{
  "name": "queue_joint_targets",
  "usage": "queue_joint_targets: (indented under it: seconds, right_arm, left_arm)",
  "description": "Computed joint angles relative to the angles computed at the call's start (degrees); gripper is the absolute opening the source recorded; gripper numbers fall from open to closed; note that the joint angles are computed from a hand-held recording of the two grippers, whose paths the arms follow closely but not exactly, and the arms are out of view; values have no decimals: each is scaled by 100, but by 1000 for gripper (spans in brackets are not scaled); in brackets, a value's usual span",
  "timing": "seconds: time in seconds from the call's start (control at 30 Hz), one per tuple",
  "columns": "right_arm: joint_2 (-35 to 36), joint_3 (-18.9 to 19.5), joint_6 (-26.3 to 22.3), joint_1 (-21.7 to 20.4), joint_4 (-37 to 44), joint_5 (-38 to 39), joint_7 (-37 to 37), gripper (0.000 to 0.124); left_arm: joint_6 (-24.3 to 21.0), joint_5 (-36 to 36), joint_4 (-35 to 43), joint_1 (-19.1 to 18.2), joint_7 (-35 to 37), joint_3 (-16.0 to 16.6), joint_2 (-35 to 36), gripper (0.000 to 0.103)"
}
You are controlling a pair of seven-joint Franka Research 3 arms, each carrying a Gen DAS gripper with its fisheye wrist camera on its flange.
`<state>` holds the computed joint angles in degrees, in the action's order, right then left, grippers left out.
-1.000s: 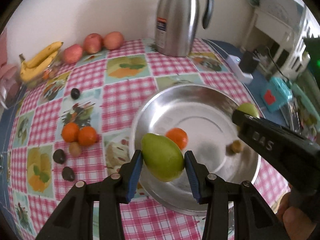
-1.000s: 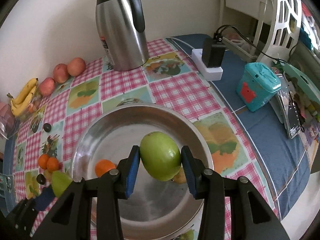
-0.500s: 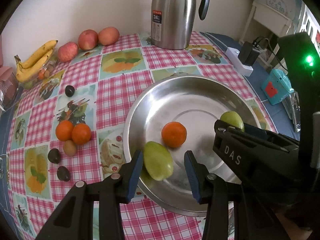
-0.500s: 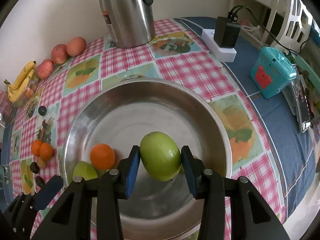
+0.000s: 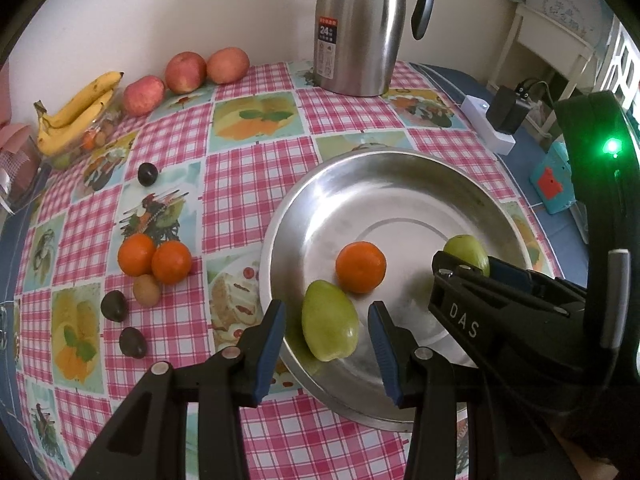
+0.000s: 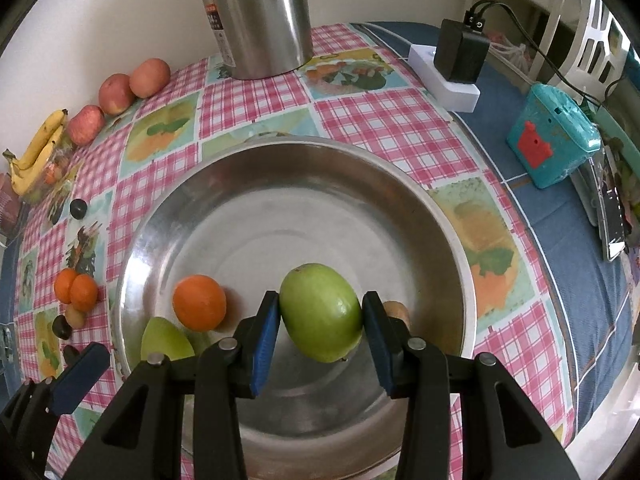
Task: Organize fruits
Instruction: 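Lower the mango and apple into the plate and open both tools, then move both tools back from the plate toward the remaining fruits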
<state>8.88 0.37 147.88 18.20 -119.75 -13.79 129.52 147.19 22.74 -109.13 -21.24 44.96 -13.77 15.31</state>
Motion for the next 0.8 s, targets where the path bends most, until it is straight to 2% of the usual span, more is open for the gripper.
queue_joint_targets:
  seconds: [0.13,0.2,0.5,0.8]
  right_arm:
    - [-68,-37,137,26,-62,-195,188,48]
    - [-105,-67,144,54,-60,-446,375,55]
    - [-205,-39,283,-40,-184,-595,650,55]
    - [-163,23,238,-50,-153,-485,557,55]
  left_arm:
    - [-33,-11,21,-2,2,-1,8,47]
    - [-40,-28,23,3,9,-4,8,47]
    - [46,-195,-90,114,-66,25,-83,47]
    - [233,-371,-477,405,-656,176,-360,47]
